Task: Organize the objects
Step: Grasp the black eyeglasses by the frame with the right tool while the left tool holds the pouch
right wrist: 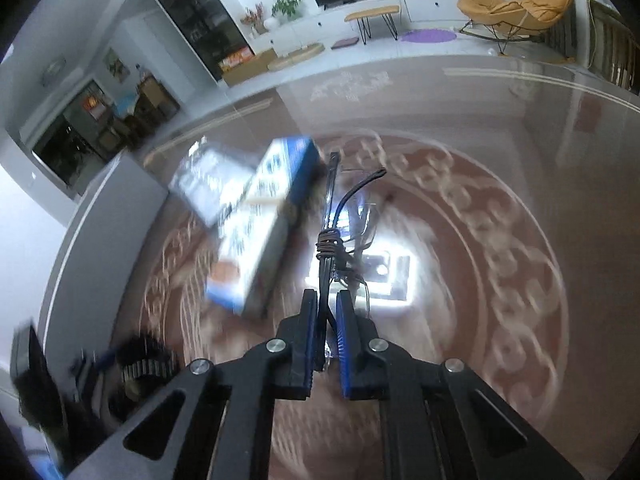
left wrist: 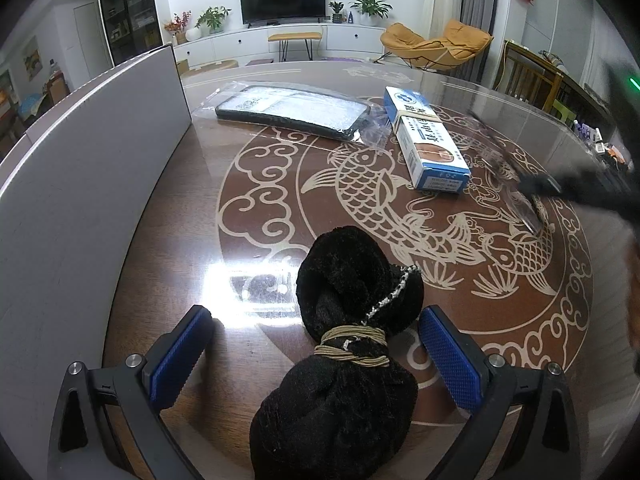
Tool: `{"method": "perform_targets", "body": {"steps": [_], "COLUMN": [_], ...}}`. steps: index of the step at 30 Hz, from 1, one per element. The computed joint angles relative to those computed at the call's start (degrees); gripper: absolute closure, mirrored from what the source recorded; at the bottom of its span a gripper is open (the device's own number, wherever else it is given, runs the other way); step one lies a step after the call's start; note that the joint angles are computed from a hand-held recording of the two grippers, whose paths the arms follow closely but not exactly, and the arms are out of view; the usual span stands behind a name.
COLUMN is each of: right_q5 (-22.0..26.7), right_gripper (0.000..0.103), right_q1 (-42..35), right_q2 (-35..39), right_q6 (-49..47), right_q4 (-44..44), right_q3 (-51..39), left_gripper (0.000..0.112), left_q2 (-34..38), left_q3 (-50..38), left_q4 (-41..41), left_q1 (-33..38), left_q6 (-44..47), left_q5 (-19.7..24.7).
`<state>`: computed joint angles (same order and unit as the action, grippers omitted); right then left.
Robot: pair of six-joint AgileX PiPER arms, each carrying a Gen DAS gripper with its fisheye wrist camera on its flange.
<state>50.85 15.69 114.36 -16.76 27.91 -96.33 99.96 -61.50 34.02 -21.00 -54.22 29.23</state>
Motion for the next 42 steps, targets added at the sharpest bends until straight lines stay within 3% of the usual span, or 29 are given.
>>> {"method": "perform_targets", "body": {"steps": [4, 7, 8, 9, 10, 11, 12, 16, 20, 22, 25, 27, 28, 29, 31, 32, 33, 34, 35, 36, 39, 42], "right_q5": [-2.8, -5.5, -6.0, -6.5, -7.8, -10.3, -13.0, -15.5, -13.9, -10.8, -5.6, -3.9, -2.9, -2.3, -2.0, -1.5, -0.6, 0.1, 0.4, -0.3, -3.1, -2.3], "right_gripper": [0.093, 0.090, 0.080, 0.056, 0.039, 0.012, 0.007, 0.007, 0.007, 0.007, 0.007, 0.007, 0.007, 0.007, 0.007, 0.009, 0.025, 0.041, 0.072, 0.086, 0.090, 0.090], "right_q1": [-1.0, -0.5, -0.3, -0.4, -0.6, -1.0, -0.9, -4.1, -10.9, -14.0, -12.9, -9.8, -7.2, -5.5, 0.0, 1.4, 2.7, 3.9, 5.1, 5.8, 5.3, 2.2], "right_q2": [-12.4, -18.3, -19.1, -20.2, -21.4, -23.4, -25.2, -30.3, -33.1, -32.0, -28.1, -25.8, -24.0, -22.7, -18.2, -16.3, -13.8, -11.8, -10.6, -10.5, -14.3, -19.7], "right_q6": [-3.9, -4.2, -4.1, -3.9, -3.6, -2.3, -0.5, -3.2, -10.9, -12.0, -7.0, -4.7, -2.9, -1.6, 4.5, 5.7, 6.3, 6.9, 8.6, 9.9, 9.6, 4.8], "right_q4": [-0.7, -2.3, -2.3, -2.3, -2.3, -3.1, -4.2, -1.0, 5.6, 5.1, 0.4, -1.8, -3.3, -5.0, -11.5, -12.7, -13.2, -14.3, -16.7, -18.7, -18.0, -11.2], "right_q3": [17.4, 24.9, 26.0, 27.0, 28.6, 31.2, 33.8, 40.5, 43.6, 42.0, 35.2, 31.1, 27.6, 25.5, 19.3, 17.3, 14.9, 13.1, 12.2, 12.7, 17.2, 21.0], "left_gripper": [0.009, 0.009, 0.009, 0.009, 0.009, 0.009, 0.009, 0.009, 0.009, 0.009, 0.009, 0.009, 0.013, 0.027, 0.038, 0.050, 0.057, 0.077, 0.079, 0.079, 0.079, 0.079], "left_q2": [0.0, 0.0, -0.1, -0.1, 0.0, -0.1, -0.3, -1.4, -1.8, -0.8, 1.6, 0.2, -0.4, -0.6, -0.1, -0.8, -1.7, -2.0, -2.5, -3.6, -8.5, -16.3], "left_q3": [0.0, 0.0, 0.0, 0.0, -0.1, -0.3, -0.4, 0.5, 0.2, -1.9, -7.6, -6.0, -5.2, -4.9, -4.8, -3.5, -1.9, -1.6, -1.2, -0.1, 4.1, 9.1], "left_q4": [0.0, -0.4, -0.4, -0.4, -1.0, -2.6, -4.7, -9.6, -14.9, -19.3, -24.7, -24.4, -24.5, -24.4, -20.5, -18.8, -19.5, -18.6, -17.1, -17.0, -18.8, -25.9], "left_q1": [0.0, 0.2, 0.1, 0.1, 0.2, 0.5, 1.0, 1.7, 2.4, 3.5, 4.8, 5.3, 5.4, 5.4, 3.9, 3.3, 3.2, 3.0, 2.5, 2.3, 2.1, 2.9], "left_q6": [0.0, 0.5, 0.3, 0.4, 1.3, 3.4, 6.5, 13.5, 21.0, 26.9, 32.8, 31.6, 31.6, 31.8, 29.3, 28.6, 29.6, 29.2, 27.8, 27.3, 26.8, 29.8], "left_q5": [0.0, -0.2, -0.1, 0.0, 0.0, 0.0, 0.0, 0.1, 1.2, 3.5, 11.3, 8.5, 7.0, 6.1, 5.8, 4.0, 1.7, 1.3, 1.0, -0.4, -4.0, -6.4]}}
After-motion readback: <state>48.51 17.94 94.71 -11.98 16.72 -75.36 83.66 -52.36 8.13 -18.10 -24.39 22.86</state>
